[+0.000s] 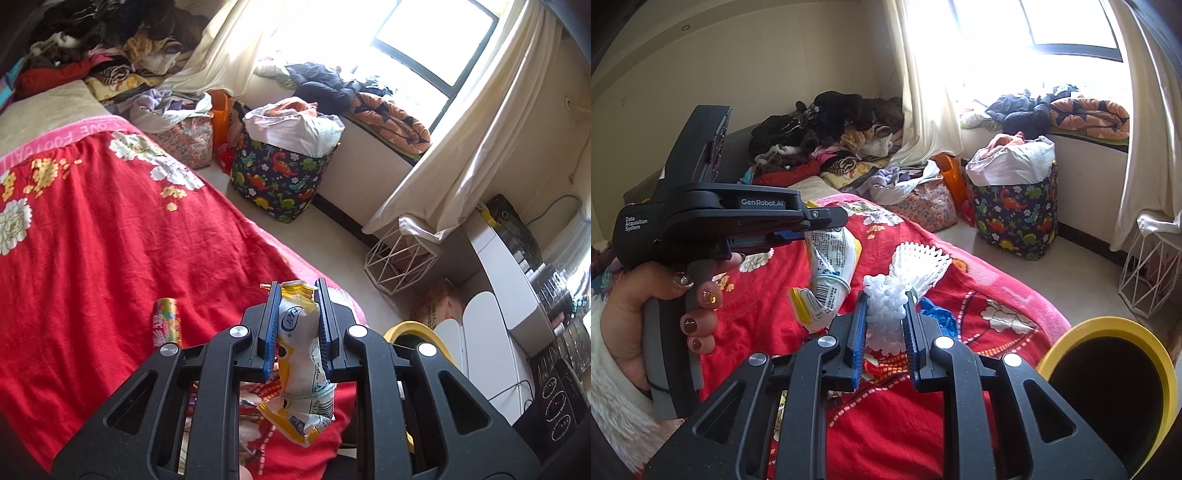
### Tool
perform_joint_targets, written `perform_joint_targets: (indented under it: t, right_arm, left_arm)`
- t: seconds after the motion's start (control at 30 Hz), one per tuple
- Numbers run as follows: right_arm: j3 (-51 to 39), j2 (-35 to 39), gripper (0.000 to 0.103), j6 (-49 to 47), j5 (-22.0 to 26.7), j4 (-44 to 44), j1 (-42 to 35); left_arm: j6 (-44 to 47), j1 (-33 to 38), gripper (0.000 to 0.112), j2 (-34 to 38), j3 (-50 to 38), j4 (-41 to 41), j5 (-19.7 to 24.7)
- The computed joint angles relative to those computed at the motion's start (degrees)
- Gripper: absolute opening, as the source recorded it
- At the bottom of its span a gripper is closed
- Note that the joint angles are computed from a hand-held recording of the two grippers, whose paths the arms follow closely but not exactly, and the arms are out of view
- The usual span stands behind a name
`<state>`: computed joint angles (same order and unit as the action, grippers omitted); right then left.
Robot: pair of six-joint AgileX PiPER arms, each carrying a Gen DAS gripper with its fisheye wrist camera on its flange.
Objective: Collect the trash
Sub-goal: 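Carry the snack bag and foam net with both tools over the yellow-rimmed bin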
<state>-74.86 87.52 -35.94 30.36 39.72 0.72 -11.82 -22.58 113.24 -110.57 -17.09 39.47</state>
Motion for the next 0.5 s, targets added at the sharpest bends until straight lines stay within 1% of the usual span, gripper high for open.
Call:
perform_joint_targets:
  t: [0.3, 0.5]
  right_arm:
    - [4.8, -4.9, 0.018, -1.5, -0.9, 2.0, -2.6]
    - [7.1, -7.9, 0.018, -2.1, -0.2, 3.1, -5.0]
  left_arm:
    - [-2.2, -4.1, 0.013, 0.2, -2.5, 3.0, 0.8]
    - [-3.5, -6.6, 0.013, 0.4, -3.7, 4.9, 0.8]
